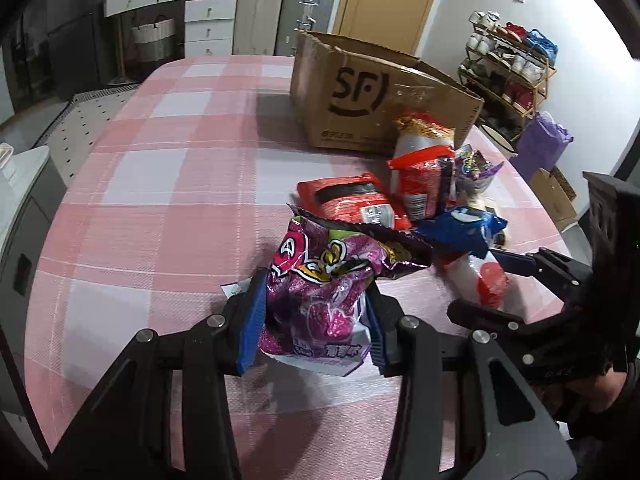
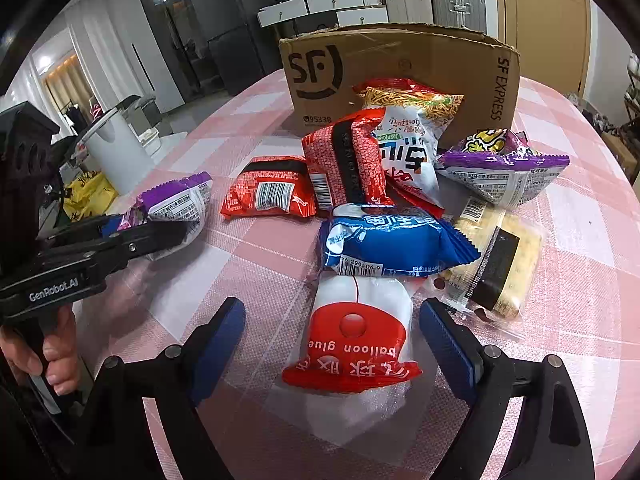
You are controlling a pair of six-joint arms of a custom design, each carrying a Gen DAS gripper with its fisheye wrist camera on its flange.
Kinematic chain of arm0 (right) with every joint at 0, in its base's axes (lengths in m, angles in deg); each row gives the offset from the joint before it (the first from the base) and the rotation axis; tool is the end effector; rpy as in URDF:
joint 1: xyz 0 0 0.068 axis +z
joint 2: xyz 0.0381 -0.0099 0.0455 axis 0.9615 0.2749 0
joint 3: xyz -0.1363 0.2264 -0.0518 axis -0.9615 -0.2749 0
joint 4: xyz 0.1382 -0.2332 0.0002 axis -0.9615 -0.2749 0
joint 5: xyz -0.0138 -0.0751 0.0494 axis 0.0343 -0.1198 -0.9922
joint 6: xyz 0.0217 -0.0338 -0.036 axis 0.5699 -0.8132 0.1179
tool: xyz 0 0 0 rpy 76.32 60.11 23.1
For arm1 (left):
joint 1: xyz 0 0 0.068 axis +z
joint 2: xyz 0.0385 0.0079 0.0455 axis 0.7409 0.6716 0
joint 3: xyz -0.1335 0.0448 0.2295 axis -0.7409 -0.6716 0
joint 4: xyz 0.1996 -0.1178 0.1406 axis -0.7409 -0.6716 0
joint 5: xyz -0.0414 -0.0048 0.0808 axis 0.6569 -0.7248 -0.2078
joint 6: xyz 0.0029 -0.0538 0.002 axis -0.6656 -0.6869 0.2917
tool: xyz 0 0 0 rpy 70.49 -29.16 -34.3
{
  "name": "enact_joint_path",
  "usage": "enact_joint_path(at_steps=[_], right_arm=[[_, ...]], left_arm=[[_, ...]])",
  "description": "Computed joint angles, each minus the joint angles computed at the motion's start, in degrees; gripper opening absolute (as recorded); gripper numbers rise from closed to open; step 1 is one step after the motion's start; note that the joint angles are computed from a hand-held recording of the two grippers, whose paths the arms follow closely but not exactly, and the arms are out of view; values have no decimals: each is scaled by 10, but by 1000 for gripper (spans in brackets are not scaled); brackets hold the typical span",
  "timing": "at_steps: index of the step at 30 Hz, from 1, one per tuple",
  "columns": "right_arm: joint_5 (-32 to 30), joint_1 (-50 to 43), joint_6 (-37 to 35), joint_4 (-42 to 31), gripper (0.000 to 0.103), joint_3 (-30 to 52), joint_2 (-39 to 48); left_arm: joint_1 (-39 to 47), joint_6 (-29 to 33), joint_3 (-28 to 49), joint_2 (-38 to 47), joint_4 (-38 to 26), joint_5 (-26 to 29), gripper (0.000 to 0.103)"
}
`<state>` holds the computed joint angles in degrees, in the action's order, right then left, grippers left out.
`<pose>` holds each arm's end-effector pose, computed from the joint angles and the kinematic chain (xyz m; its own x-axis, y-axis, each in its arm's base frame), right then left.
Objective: Organize snacks
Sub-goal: 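Grasp the red balloon-glue pack with the right gripper while left holds purple bag, then lift both held packs and carry them over the SF box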
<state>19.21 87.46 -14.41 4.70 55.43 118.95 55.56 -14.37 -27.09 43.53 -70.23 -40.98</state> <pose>0.2756 0.0655 0.0412 -0.7966 0.1124 -0.5940 0.0056 0.9839 0.1787 0.3421 0.0276 0.1096 -0.7135 0.3166 -0.6250 0.5322 0.8251 -0.1896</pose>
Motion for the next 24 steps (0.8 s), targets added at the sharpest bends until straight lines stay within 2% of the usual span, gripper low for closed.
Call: enact_joint_path(at_steps=[2,4,5,7,9,10,15,24], right_arm=[[22,13,-8,-3,84,4,5],[38,21,-10,-2,74,4,7],[40,20,-11,1,66,2,6],[31,13,-14,9,59,-6,2],[32,9,-23,11,46,-11,-1],[20,2,-24,16,44,-19,-6],[-8,-16,-20,53,43,-59,-27],[-32,-42,-18,73,43,-110,-82]], left_arm=[[-3,-3,-6,-2,11,-9,40],[-4,-3,-10,-6,14,-12,40],[-5,-3,-11,-8,15,-14,40],[-8,-3,-15,-13,17,-21,40],[-9,-4,-19,-19,20,-25,40],[-9,-3,-21,-21,20,-26,40],[-12,-6,-25,-24,24,-37,40],[-17,-15,-39,-50,29,-42,40]])
